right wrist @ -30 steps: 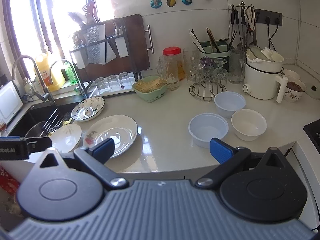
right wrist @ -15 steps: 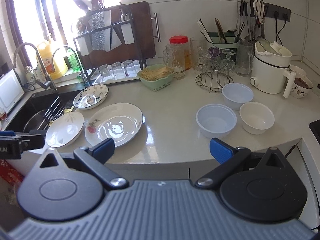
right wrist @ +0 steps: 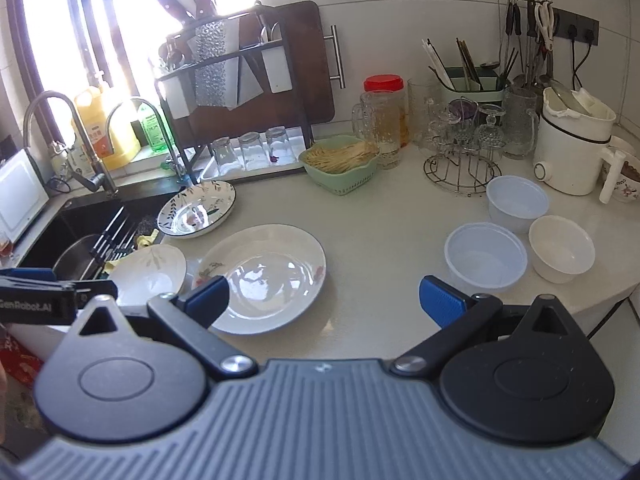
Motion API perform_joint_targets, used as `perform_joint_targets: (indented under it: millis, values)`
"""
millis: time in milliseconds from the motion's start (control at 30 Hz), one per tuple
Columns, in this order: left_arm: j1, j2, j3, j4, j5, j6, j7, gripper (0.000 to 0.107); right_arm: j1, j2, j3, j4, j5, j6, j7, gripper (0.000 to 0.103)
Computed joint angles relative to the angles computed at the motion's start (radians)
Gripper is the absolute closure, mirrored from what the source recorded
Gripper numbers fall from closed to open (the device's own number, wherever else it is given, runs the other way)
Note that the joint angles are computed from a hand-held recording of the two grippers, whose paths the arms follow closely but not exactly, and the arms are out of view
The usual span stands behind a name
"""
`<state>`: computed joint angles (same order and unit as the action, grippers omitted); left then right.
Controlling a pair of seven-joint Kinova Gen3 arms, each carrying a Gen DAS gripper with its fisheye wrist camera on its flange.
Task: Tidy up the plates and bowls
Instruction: 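Move both grippers toward the rim of the grey leaf-print white plate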
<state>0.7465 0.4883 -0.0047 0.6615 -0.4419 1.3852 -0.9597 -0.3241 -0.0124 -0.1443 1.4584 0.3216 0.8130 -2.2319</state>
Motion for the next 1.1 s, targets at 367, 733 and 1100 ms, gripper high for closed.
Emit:
perform_joint_targets:
  millis: [367, 733, 1100]
  values:
    - [-0.221, -0.018, 0.02, 0.09, 0.129, -0.104, -0.194, 0.004, -0.151, 0.204, 0.01, -0.213, 0.026, 0.103, -0.06, 0.003]
    - [-0.463, -0.057, 0.067, 0.275, 0.325, -0.296, -0.412, 0.004, -0.318, 0.383, 0.096, -0.4, 0.05, 0.148, -0.126, 0.007]
    - [-0.645, 0.061, 0.085, 0.178, 0.507, -0.207, -0.593, 0.004, -0.35, 0.558, 0.128, -0.643, -0.041, 0.279, -0.173, 0.028]
